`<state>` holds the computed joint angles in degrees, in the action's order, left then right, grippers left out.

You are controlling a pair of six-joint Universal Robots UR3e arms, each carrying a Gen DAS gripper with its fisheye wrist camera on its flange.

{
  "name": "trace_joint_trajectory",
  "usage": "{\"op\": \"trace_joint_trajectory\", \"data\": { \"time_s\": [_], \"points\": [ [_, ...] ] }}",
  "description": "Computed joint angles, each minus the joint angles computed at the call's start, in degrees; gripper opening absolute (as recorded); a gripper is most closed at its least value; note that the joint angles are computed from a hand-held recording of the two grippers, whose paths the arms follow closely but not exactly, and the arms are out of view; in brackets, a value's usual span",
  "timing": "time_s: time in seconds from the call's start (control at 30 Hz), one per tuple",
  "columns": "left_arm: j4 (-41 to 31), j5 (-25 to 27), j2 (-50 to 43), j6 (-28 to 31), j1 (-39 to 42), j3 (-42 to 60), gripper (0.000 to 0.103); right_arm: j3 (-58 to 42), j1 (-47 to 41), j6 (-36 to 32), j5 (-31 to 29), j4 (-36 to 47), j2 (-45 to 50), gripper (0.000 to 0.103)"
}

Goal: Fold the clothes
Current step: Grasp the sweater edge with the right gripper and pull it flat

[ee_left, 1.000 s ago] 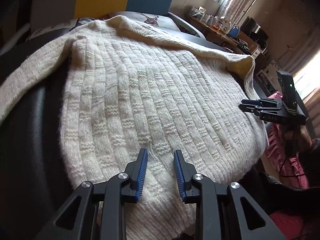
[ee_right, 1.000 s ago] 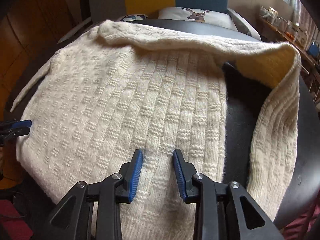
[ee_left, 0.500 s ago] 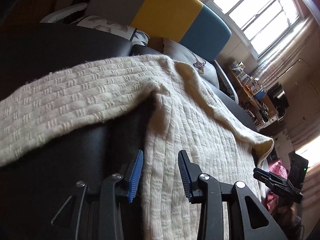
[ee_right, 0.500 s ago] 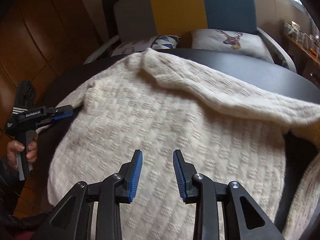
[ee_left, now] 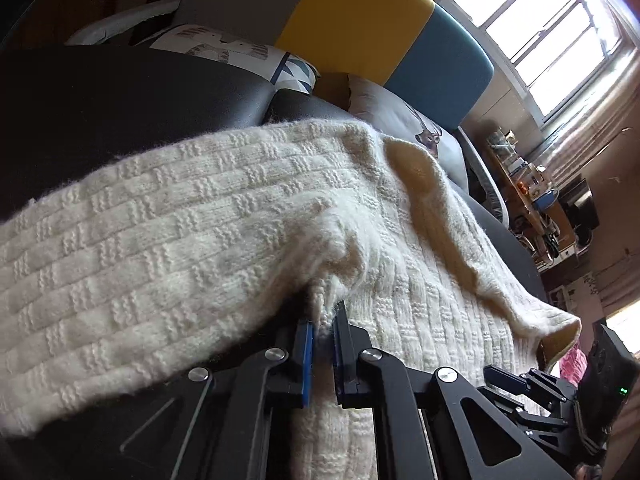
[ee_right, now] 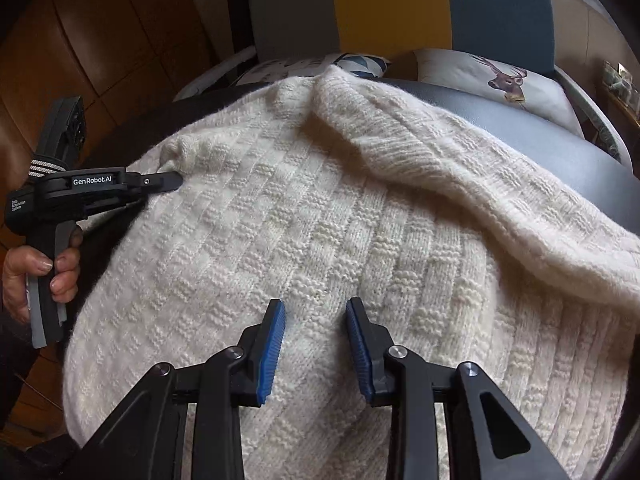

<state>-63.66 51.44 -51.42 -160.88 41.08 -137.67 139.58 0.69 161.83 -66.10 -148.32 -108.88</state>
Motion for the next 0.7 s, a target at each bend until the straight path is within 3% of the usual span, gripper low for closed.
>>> {"op": "trace_joint_trajectory", "data": {
  "time_s": [0.13,0.2,0.33,0.43,0.47,0.5,0.57,0.63,0.7],
  "points": [
    [-0.8,0.5,0.3,0.8,-0.1,0.5,0.010,-2.0,2.1,0.6,-2.1,0.0,1.0,0.032],
    [-6.4,0.2,2.0,1.5,0.8,2.7,0.013,-3.0,3.6,0.8,-4.6,-2.1,0.6,0.032],
    [-27.7,-5.6,14.2,11.8,11.2,8.0,0.017,-4.1,8.8,0.7,-15.4,-17.5,4.8,0.035],
    [-44.5,-12.0,15.8,21.9,17.4,13.7,0.038,-8.9,15.1,-2.2,-30.3,-26.4,16.1,0.035],
    [-43.3,-13.0,14.9,20.8,16.0,13.7,0.046,-9.7,16.6,-4.3,-34.2,-29.7,19.5,0.035],
    [-38.0,-13.3,13.7,17.1,13.0,12.6,0.046,-10.3,17.6,-6.4,-37.3,-32.9,22.5,0.035],
    [-22.6,-11.9,9.2,7.6,4.8,9.4,0.046,-10.6,17.8,-9.6,-40.9,-38.0,26.6,0.035],
    [-7.8,-8.7,2.7,-1.1,-3.5,6.8,0.046,-11.6,17.4,-12.5,-43.4,-41.8,30.4,0.035],
    [2.1,-5.0,-2.6,-6.3,-9.8,4.9,0.046,-12.0,14.7,-13.5,-41.2,-41.0,30.7,0.034]
  ]
}}
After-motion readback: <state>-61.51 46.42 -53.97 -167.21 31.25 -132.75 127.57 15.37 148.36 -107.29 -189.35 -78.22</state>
